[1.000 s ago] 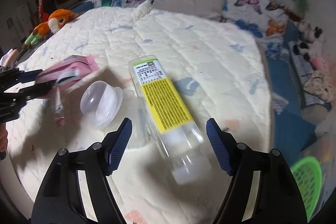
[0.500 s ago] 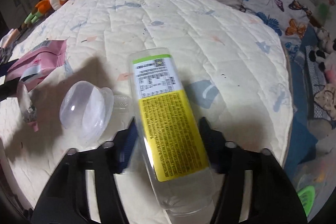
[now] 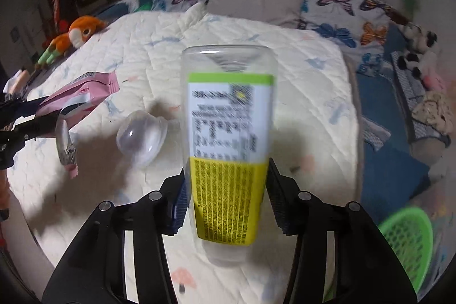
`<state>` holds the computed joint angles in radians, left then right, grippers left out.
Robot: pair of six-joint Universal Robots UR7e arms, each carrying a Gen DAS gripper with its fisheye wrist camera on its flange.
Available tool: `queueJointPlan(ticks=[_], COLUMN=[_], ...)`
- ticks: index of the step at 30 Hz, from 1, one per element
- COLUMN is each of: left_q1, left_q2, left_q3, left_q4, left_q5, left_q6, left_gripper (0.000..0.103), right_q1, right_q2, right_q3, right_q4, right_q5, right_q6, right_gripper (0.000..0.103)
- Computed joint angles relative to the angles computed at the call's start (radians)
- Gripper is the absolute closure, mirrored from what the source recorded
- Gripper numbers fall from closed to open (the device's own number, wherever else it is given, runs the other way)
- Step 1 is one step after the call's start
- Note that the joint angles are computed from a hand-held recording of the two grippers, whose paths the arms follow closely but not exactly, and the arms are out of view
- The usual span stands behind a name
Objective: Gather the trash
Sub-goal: 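Grasp the clear yellow-label bottle with the right gripper, then drop the bottle into the basket with the right gripper while the left drops the pink wrapper in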
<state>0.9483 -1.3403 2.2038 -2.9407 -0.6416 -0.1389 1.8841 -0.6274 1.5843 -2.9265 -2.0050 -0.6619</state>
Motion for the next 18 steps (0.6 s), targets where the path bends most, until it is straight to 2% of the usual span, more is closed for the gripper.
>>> queueJointPlan(ticks=[10,18], left_q1=[-0.081,-0.112], left_q2=[0.046,0.127], left_q3=[-0.015,-0.059], left_q4=[0.012,0.027], left_q5=[-0.030,-0.094], left_q6=[-0.014,-0.022], left_gripper=[0.051,0.051], right_q1=[-0.041,-0.060], right_q2=[-0.175,-0.277], right_q3=[0.184,0.262], right_q4=[-0.093,-0.140], right_q5=[0.052,0.001], right_q6=[0.116,0.143], right_gripper=[0.057,0.057])
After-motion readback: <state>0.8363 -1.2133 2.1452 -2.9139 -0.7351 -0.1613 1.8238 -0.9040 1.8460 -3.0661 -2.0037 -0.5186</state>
